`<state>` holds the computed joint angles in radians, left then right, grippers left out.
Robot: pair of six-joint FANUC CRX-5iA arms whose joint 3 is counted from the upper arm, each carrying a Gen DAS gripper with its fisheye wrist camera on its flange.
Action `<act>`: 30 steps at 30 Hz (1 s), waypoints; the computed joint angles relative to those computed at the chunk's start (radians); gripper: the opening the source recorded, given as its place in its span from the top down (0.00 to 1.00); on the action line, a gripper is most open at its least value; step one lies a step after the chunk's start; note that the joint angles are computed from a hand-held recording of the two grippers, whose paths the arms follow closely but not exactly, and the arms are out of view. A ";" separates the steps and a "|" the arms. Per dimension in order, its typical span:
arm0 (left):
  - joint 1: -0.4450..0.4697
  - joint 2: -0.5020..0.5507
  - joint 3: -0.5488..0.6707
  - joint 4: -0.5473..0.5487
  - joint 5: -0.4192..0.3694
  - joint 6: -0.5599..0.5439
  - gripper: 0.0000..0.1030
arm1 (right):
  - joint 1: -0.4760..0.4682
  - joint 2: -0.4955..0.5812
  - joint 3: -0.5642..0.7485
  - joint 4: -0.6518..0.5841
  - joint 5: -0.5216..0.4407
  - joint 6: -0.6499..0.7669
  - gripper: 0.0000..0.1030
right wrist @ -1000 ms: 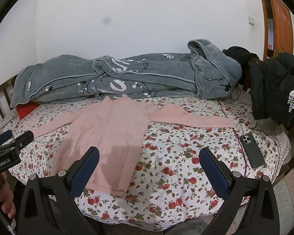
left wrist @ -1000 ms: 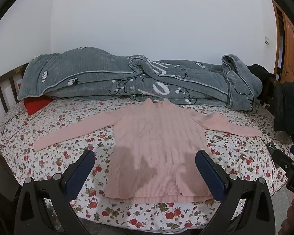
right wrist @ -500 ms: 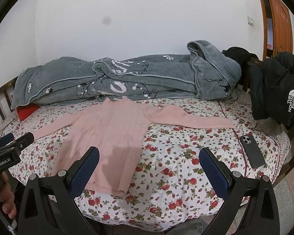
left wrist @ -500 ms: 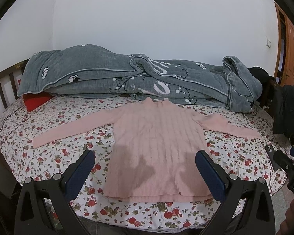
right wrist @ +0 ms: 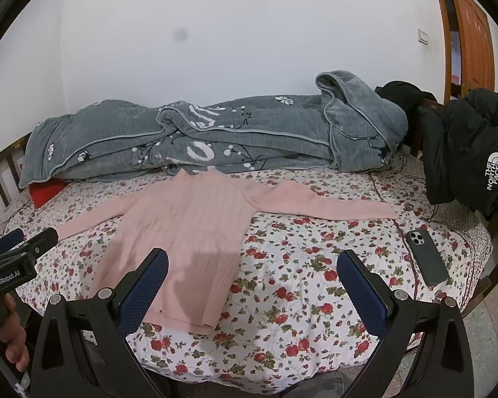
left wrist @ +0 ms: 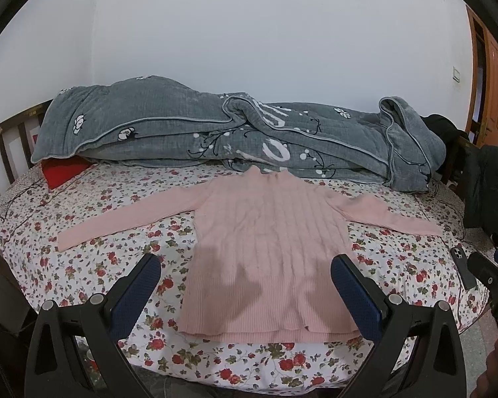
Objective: Fold small clothes
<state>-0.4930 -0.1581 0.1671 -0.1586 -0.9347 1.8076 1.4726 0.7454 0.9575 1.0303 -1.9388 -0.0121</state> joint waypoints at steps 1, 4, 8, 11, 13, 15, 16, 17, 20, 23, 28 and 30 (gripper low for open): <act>-0.001 0.001 0.001 -0.002 -0.001 0.002 0.00 | -0.001 0.003 0.005 0.001 -0.003 0.001 0.03; 0.001 -0.001 0.000 0.001 0.000 0.004 0.00 | -0.001 0.005 0.008 0.002 -0.004 0.002 0.03; 0.005 -0.003 -0.004 0.004 0.001 0.000 0.00 | -0.001 0.002 0.004 0.002 -0.004 0.000 0.03; 0.005 -0.004 -0.004 0.006 0.001 0.000 0.00 | -0.002 0.006 0.010 0.005 -0.005 0.004 0.03; 0.007 -0.002 -0.002 0.008 -0.001 -0.002 0.00 | -0.002 0.005 0.009 0.005 -0.006 0.003 0.03; 0.007 -0.005 -0.005 0.007 0.001 -0.001 0.00 | -0.001 0.001 0.002 0.003 -0.002 0.000 0.03; 0.007 -0.005 -0.006 0.009 0.002 -0.001 0.00 | -0.001 0.001 0.002 0.003 -0.002 -0.001 0.03; 0.008 -0.005 -0.007 0.010 0.004 -0.002 0.00 | -0.001 0.007 0.011 0.004 -0.006 0.003 0.03; 0.007 -0.004 -0.007 0.011 0.005 -0.005 0.00 | -0.001 0.003 0.005 0.004 -0.005 0.001 0.03; 0.007 -0.003 -0.004 0.011 0.001 -0.007 0.00 | -0.002 0.006 0.011 0.007 -0.008 0.004 0.03; 0.007 -0.004 0.000 0.007 0.003 -0.003 0.00 | -0.004 0.018 0.036 0.013 -0.009 0.018 0.03; 0.007 -0.003 0.005 0.004 0.001 -0.002 0.00 | -0.007 0.038 0.070 0.020 -0.017 0.039 0.03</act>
<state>-0.4861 -0.1615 0.1717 -0.1542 -0.9333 1.8054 1.4660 0.7833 1.0278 1.0505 -1.9557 0.0271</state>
